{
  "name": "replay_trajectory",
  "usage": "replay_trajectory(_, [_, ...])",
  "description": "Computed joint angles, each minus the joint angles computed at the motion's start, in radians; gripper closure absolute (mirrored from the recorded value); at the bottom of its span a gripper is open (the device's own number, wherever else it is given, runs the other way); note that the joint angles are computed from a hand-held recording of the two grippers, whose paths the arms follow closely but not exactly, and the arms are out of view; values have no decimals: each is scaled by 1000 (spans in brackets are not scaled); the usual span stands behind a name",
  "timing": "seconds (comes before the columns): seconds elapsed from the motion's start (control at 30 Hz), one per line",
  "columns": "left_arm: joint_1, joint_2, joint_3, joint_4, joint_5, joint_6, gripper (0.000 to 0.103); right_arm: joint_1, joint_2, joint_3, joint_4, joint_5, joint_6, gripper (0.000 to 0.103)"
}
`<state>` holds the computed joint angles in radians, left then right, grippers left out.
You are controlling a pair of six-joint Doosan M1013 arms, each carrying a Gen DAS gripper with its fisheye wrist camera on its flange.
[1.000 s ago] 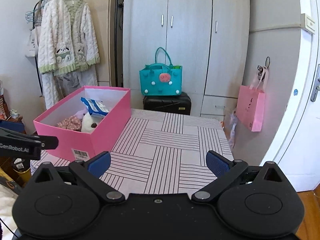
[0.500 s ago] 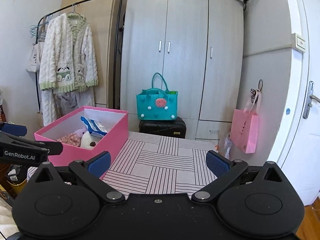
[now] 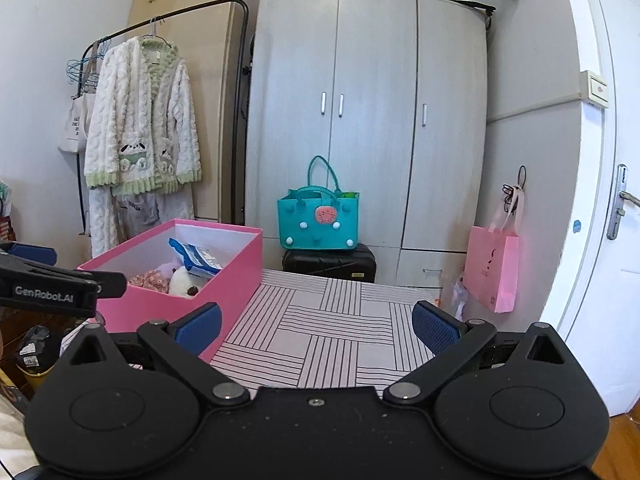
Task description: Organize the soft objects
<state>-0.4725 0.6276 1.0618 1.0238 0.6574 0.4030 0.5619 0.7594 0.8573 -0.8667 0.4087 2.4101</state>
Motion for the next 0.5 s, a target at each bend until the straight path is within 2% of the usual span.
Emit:
replay_trajectory(0.17, [6, -5, 5, -70, -20, 71, 1, -1, 16, -33, 63, 38, -34, 0])
replay_trajectory(0.5, [8, -8, 13, -86, -8, 81, 1, 0, 8, -12, 43, 38, -1, 0])
